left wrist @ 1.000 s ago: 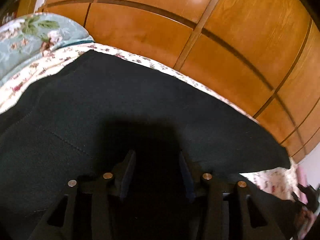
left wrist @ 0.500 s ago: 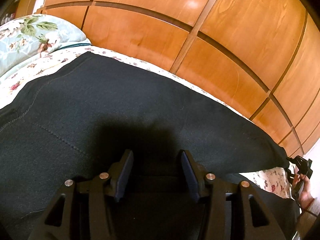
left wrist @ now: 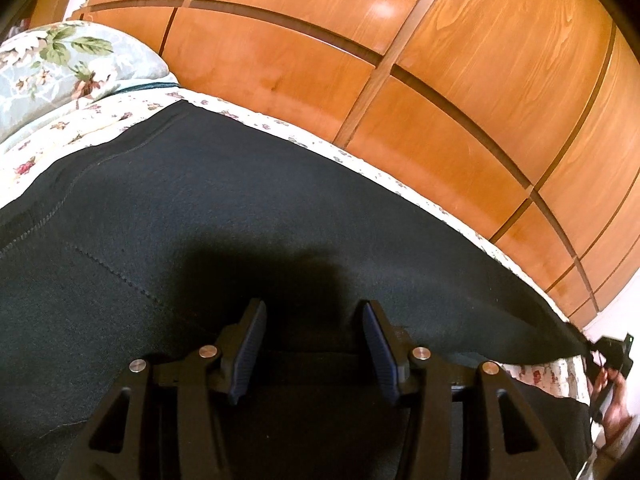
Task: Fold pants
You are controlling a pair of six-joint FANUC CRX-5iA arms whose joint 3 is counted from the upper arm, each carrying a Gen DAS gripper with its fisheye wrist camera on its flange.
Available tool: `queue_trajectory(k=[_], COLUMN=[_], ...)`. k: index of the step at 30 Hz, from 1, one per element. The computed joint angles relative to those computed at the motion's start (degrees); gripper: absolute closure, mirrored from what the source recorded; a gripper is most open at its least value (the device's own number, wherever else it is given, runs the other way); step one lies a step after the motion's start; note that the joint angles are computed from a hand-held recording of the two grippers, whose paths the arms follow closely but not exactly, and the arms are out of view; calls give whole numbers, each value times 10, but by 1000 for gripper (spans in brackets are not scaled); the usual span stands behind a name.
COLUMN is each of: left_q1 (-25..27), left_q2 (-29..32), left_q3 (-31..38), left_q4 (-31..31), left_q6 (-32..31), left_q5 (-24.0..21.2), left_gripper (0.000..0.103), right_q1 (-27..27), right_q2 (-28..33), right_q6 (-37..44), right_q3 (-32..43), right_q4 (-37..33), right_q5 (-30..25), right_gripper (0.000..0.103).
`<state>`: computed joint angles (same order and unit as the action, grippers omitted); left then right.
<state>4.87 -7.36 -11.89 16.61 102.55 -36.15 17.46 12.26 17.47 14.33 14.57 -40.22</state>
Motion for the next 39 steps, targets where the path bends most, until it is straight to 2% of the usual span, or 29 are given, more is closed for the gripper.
queue_trajectory(k=[3, 7, 9, 10, 12, 13, 16, 17, 19, 23, 25, 27, 30, 33, 35, 37, 39], left_q1=[0, 2, 2, 2, 2, 2, 1, 1, 0, -1, 0, 3, 9, 13, 15, 18, 32], left_q2=[0, 0, 0, 0, 0, 1, 1, 1, 2, 5, 6, 5, 0, -1, 6, 23, 38], left_q3=[-1, -4, -7, -7, -6, -6, -6, -7, -3, 1, 2, -4, -21, -28, -5, 40, 64], left_q4=[4, 15, 20, 19, 18, 19, 19, 18, 13, 10, 15, 29, 70, 89, 67, 44, 75], left_q6=[-4, -12, -15, -16, -14, -14, -14, -13, -9, -6, -7, -18, -48, -60, -40, -28, -61], left_q5=[0, 3, 5, 6, 6, 6, 6, 6, 5, 2, 0, 3, 14, 14, -16, -81, -121], left_gripper=[51, 51, 50, 50, 50, 50, 50, 49, 49, 49, 49, 48, 46, 46, 46, 46, 46], right_q1=[2, -3, -3, 0, 10, 19, 37, 41, 58, 104, 130, 147, 170, 174, 168, 166, 164], right_q2=[-28, -20, -33, -34, -34, -36, -43, -54, -88, -99, -92, -77, -47, -20, -9, -20, -29], right_q6=[9, 29, 17, 7, -30, -73, -149, -158, -171, -72, 7, 49, 96, 161, 167, 158, 148], right_q3=[-31, -33, -59, -61, -63, -69, -80, -92, -133, -146, -139, -130, -103, -65, -46, -60, -75], right_q4=[-3, -34, -21, -5, 54, 105, 186, 196, 209, 187, 170, 164, 173, 133, 109, 101, 106], right_q5=[-12, -50, -20, -27, -62, -95, -175, -175, -137, -83, -54, -36, -57, -94, -121, -107, -95], right_gripper=[92, 91, 86, 84, 71, 68, 65, 65, 65, 64, 63, 56, 54, 50, 50, 50, 50])
